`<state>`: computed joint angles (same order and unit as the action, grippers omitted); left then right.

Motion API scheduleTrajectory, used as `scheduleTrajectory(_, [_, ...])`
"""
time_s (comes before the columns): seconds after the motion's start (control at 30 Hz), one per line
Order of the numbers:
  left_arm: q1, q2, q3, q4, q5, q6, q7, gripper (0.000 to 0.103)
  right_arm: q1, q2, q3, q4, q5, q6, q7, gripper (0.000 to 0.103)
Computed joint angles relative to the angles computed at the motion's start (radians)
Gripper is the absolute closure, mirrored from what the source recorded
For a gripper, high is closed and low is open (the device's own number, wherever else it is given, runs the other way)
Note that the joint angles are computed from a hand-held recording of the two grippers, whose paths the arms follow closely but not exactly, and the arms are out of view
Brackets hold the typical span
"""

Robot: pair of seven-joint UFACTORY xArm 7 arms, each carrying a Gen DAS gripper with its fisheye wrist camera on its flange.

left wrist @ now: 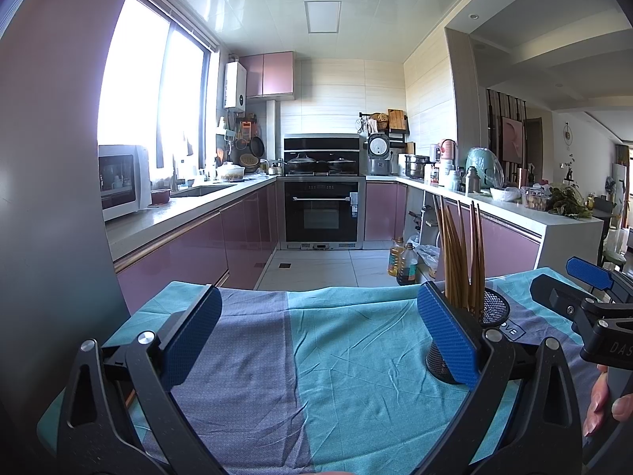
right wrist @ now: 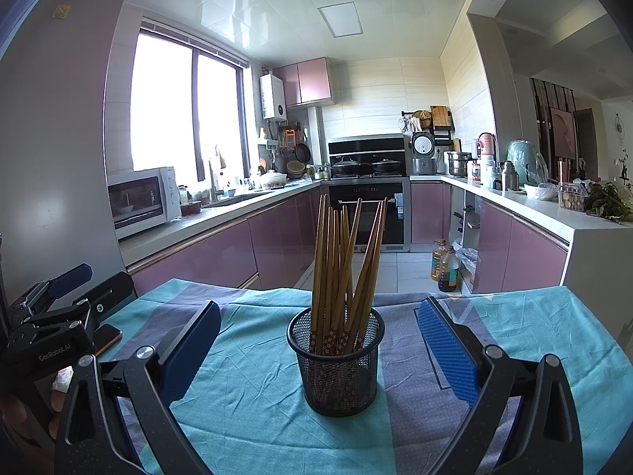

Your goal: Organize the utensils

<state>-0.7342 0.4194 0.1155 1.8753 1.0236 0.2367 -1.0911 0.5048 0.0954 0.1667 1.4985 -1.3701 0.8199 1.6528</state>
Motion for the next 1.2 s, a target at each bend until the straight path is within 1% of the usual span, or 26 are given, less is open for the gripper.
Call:
scheduleTrajectory(0.7, [0.0,0.001,-0.002,0.002,-0.001,0.004,0.002,0.006,0.0,0.001,-0.001,-0.001,0.002,-0.002,0.003,0.006])
scheduleTrajectory(1.2, [-0.001,-0.007,-0.001,-0.016,0.026,0.003,-0.024,0.006,0.004,0.006,-0.003,0.003,0.005,0.004,0.005,0.006])
